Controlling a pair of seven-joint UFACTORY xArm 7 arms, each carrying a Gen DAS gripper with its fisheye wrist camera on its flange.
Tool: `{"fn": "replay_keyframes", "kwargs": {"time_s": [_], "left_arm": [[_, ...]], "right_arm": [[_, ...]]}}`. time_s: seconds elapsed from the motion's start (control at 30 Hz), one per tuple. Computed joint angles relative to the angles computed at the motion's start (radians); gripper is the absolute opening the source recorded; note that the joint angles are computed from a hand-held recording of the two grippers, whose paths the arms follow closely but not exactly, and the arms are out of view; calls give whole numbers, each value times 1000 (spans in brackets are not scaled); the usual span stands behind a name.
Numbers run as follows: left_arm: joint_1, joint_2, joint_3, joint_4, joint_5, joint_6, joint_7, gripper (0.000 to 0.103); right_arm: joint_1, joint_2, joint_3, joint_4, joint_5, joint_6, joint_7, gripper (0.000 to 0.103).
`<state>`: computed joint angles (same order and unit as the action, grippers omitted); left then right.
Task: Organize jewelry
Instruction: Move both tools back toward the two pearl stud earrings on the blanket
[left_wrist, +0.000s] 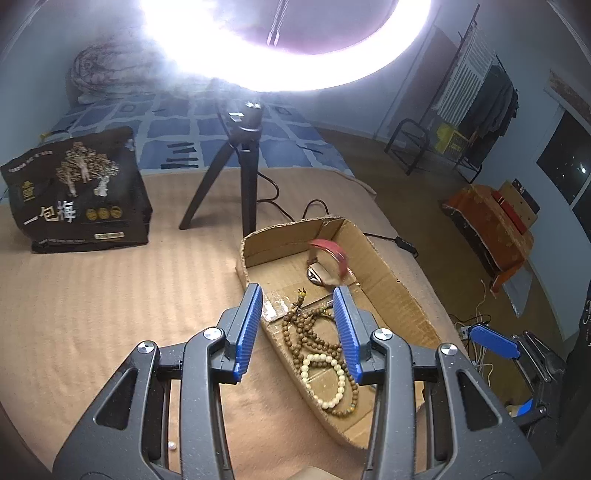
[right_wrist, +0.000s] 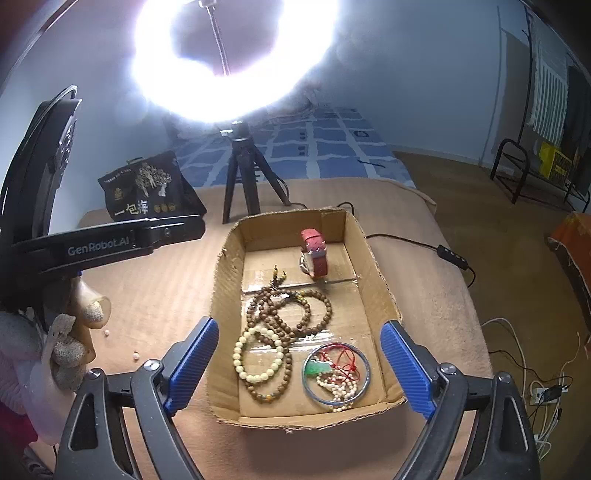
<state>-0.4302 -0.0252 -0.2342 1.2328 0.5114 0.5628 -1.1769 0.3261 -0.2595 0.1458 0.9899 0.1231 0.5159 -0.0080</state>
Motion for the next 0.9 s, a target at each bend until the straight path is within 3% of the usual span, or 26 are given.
{"fn": "replay_keyframes", "kwargs": {"time_s": [0.27,0.5,0.9], "left_arm": [[34,-120,-26,-87,7,21,-6,40],[82,-258,-54,-196,-44,38,54,40],[165,-554,-44,-483,-230,65,189,40]], "right_arm": [[9,-43,25,-16,-23,-12,53,93],[36,-54,42,-15,-20,-20,95,95],[137,4,62,14,49,-3,40,95]]}}
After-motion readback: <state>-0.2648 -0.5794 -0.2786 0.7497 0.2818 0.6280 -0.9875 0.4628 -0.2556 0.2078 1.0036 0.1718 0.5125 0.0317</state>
